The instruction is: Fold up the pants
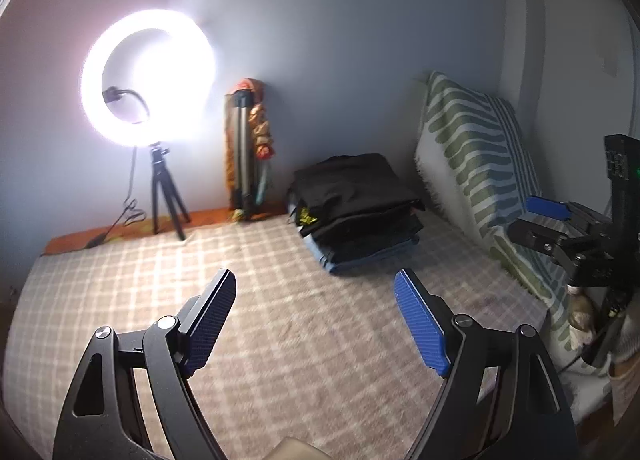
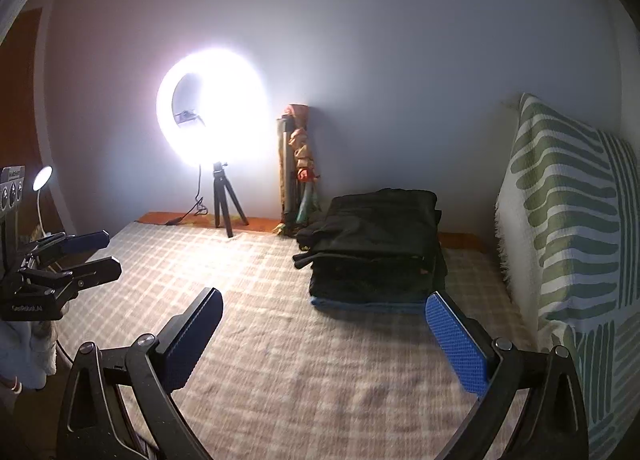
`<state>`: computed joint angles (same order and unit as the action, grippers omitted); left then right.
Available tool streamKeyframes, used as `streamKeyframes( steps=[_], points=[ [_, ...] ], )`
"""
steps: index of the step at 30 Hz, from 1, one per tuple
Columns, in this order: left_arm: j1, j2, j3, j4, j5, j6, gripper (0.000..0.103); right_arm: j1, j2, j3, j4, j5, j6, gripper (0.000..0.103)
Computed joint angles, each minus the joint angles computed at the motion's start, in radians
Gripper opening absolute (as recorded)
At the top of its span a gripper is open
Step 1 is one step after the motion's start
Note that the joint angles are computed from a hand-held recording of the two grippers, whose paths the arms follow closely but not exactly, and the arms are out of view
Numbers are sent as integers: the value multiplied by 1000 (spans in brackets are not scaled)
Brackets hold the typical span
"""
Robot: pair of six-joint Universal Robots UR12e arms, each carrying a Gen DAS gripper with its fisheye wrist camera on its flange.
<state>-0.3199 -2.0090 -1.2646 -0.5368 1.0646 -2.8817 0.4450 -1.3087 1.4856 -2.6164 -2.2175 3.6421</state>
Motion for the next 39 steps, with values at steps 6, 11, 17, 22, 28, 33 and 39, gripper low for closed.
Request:
streamKeyframes(
  steps=[6,11,17,22,28,33,39],
  points=[
    [-3,46,-106,99,93,-31,85,44,3,27,-15,-49,64,103],
    [-8,67,-162,147,140,-65,86,60,2,46,-3,-63,128,103],
    [-8,86,-199,150,138,-80,86,80,4,52,36,-93,166,103],
    [-13,93,-210,148,148,-66,87,87,5,59,37,-93,185,103],
    [-10,95,-211,150,135,-78,87,85,4,66,45,-76,206,103],
    [-7,97,-212,153,121,-89,87,85,4,66,49,-76,210,103],
    [-7,100,-216,166,118,-99,87,84,5,65,50,-70,215,103]
  ],
)
